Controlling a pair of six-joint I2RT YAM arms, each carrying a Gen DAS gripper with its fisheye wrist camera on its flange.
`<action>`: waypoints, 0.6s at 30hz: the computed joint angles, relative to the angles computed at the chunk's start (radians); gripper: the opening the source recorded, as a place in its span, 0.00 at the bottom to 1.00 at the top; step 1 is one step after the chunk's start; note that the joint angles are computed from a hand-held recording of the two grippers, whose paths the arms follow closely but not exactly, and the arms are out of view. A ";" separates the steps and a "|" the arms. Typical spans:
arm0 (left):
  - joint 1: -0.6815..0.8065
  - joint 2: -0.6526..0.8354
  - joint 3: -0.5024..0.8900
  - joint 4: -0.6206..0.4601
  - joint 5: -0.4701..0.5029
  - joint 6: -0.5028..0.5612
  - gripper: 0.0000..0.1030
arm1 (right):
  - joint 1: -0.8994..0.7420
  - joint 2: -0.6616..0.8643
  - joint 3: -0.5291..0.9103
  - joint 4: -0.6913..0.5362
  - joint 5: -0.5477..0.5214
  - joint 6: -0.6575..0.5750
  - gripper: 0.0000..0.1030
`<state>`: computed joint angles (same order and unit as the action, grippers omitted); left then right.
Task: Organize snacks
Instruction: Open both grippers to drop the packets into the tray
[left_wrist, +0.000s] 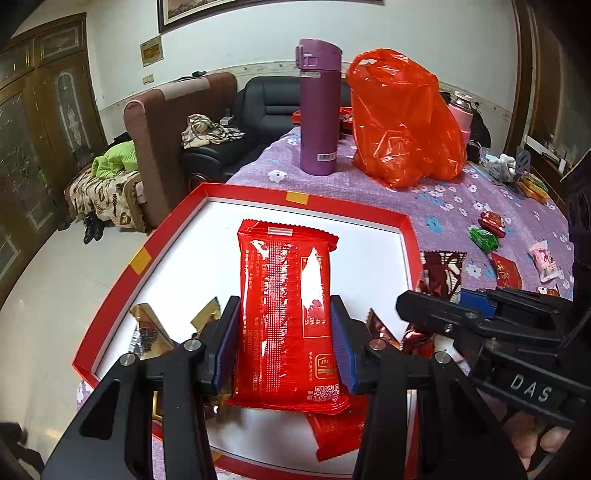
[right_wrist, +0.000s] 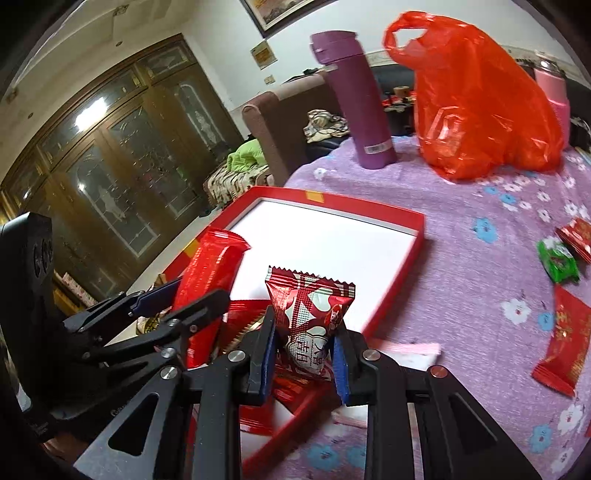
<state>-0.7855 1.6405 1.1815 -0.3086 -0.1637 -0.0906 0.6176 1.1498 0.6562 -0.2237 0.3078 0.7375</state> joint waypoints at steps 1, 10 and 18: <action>0.003 -0.001 -0.001 0.001 -0.001 0.000 0.43 | -0.001 0.017 0.011 0.005 -0.007 -0.008 0.25; 0.033 -0.001 -0.010 0.007 -0.010 0.003 0.43 | 0.000 0.122 0.063 0.055 -0.049 -0.032 0.25; 0.036 0.020 0.005 -0.005 -0.020 -0.003 0.43 | 0.006 0.144 0.057 0.072 -0.047 -0.041 0.28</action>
